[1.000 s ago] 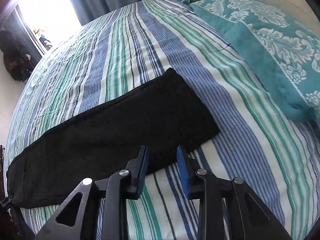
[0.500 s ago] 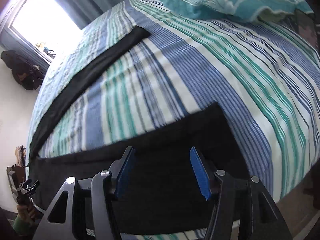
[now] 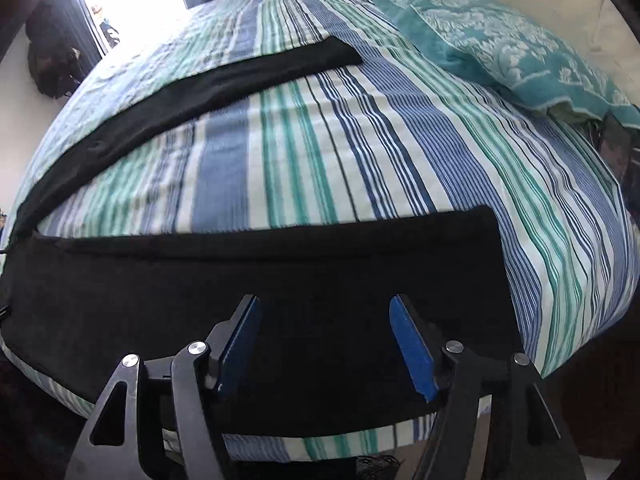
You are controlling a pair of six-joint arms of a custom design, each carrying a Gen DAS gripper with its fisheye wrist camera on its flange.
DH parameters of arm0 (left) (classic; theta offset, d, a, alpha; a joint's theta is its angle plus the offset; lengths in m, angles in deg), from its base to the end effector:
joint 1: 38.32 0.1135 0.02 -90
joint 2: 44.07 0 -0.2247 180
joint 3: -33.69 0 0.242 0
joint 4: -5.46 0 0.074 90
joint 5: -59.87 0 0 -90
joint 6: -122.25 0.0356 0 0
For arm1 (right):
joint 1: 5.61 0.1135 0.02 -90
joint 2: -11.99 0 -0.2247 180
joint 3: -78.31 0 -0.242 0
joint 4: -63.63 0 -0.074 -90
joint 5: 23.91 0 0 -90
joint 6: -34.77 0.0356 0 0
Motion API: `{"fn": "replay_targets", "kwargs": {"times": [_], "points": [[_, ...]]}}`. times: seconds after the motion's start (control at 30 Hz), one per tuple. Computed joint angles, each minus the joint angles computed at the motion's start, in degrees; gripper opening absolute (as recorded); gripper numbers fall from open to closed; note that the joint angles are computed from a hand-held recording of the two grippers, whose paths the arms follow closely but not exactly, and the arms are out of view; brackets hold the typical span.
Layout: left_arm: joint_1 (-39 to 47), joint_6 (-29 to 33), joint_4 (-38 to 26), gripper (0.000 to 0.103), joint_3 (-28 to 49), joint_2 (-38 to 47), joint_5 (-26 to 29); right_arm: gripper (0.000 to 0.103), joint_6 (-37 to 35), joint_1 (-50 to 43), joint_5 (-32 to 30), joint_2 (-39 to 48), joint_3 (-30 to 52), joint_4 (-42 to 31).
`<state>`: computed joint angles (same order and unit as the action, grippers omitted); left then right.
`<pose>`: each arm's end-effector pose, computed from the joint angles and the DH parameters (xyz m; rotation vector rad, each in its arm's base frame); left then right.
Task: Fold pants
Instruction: 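Lift the held trouser leg and lay it along the other leg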
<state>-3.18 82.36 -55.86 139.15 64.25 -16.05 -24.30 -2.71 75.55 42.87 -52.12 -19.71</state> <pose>0.3154 0.2114 0.2170 0.4183 2.6097 0.1700 0.1033 -0.0006 0.2078 0.6952 2.5798 -0.0367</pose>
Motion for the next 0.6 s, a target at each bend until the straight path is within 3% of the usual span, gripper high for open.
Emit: {"fn": "replay_targets", "kwargs": {"times": [0.07, 0.1, 0.2, 0.33, 0.4, 0.47, 0.53, 0.6], "points": [[-2.1, -3.2, -2.1, 0.102, 5.6, 1.0, 2.9, 0.071, 0.2, 0.6, 0.1, 4.4, 6.1, 3.6], [-3.9, -5.7, -3.1, 0.102, 9.9, 3.1, 3.6, 0.079, -0.3, 0.4, 0.0, 6.9, 8.9, 6.4], [-9.0, -13.4, -3.0, 0.102, 22.0, 10.6, 2.3, 0.087, -3.1, -2.4, -2.1, 19.2, 17.0, 17.0], [-13.1, -19.5, 0.9, 0.102, 37.1, 25.0, -5.1, 0.087, -7.1, -10.0, -11.1, 42.0, 30.1, 25.4], [-13.7, -21.3, -2.5, 0.102, 48.6, 34.9, -10.9, 0.087, -10.2, -13.9, -11.6, 53.6, 38.0, 26.0], [-12.5, -23.4, -6.1, 0.102, 56.2, 42.0, -12.0, 0.087, -13.4, -18.2, -10.2, 64.1, 46.6, 26.6], [-10.1, -24.7, -4.4, 0.103, 52.3, 41.7, -6.6, 0.087, -16.5, -22.2, -9.3, 75.3, 57.7, 24.8], [-8.7, -25.4, 5.3, 0.103, 38.8, 35.6, -2.4, 0.087, -18.6, -25.0, -8.1, 87.8, 72.1, 19.8]]}}
